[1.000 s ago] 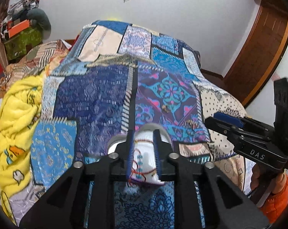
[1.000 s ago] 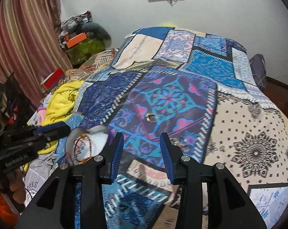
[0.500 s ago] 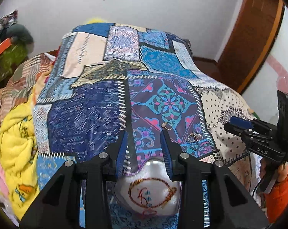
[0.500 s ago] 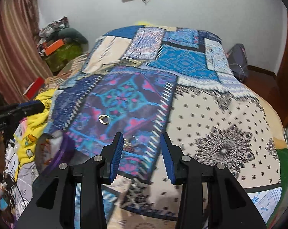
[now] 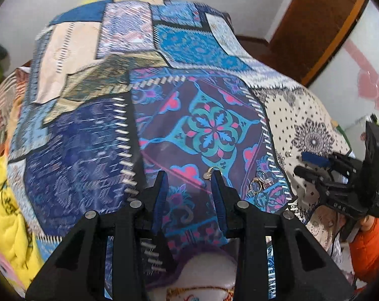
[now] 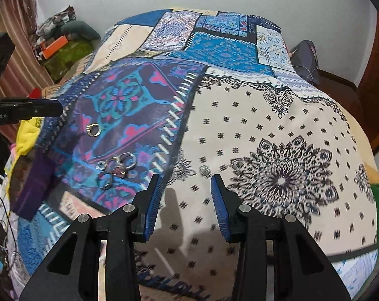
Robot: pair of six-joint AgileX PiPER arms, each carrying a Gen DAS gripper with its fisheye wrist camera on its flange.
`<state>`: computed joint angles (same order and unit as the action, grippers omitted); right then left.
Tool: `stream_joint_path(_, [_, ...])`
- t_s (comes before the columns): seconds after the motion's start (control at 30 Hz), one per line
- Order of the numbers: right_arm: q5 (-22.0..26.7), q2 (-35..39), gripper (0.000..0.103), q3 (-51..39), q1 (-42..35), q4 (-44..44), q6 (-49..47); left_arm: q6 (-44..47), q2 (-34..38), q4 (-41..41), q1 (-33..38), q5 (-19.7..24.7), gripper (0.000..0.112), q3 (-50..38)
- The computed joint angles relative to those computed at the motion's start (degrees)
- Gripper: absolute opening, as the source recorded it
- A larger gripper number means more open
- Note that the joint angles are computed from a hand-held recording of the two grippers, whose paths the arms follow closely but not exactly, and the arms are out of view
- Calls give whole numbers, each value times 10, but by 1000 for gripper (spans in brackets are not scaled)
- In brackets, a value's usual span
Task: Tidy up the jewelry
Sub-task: 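Grasp a gold ring with the left tool while the right tool grasps a small earring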
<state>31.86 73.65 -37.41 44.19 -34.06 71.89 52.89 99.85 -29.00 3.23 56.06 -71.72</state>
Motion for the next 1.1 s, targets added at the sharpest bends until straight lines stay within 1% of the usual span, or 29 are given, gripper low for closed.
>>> stream_joint_path(0.17, [-28, 13, 36, -1, -53, 56, -112, -7, 30, 21, -21, 9, 35, -28])
stream_joint_path(0.23, [-38, 19, 36, -3, -77, 99, -181, -9, 43, 27, -26, 20, 35, -39])
stream_joint_path(0.3, [-39, 26, 36, -6, -82, 103, -206, -12, 53, 33, -30, 26, 35, -47])
stream_joint_path(0.37, [-32, 31, 34, -10, -74, 90, -207, -13, 61, 40, -36, 29, 33, -51])
stream_joint_path(0.43, [-24, 41, 27, -16, -64, 73, -203, -18, 68, 48, -41, 32, 30, -56])
stream_joint_path(0.47, [-24, 43, 25, -17, -62, 69, -202, -19, 73, 51, -44, 38, 30, -60])
stream_joint_path(0.53, [-29, 48, 19, -20, -66, 78, -219, -20, 77, 55, -47, 40, 29, -63])
stream_joint_path(0.57, [-24, 51, 17, -22, -63, 71, -217, -21, 79, 57, -49, 41, 29, -64])
stream_joint_path(0.6, [-20, 53, 12, -23, -59, 64, -210, -22, 80, 58, -50, 43, 29, -65])
stream_joint_path(0.63, [-20, 53, 10, -24, -59, 63, -211, -22, 80, 58, -51, 45, 29, -66])
stream_joint_path(0.73, [-30, 46, 9, -17, -63, 73, -216, -19, 82, 54, -50, 54, 29, -68])
stream_joint_path(0.83, [-37, 32, 9, -6, -63, 69, -200, -15, 80, 53, -51, 55, 23, -64])
stream_joint_path(1.0, [-34, 4, 9, 9, -51, 52, -162, -12, 80, 52, -52, 49, 21, -59])
stream_joint_path(1.07, [-33, -3, 9, 8, -51, 48, -155, -10, 80, 51, -53, 42, 15, -57])
stream_joint_path(1.1, [-32, -8, 9, 9, -48, 45, -149, -10, 81, 50, -54, 41, 14, -57])
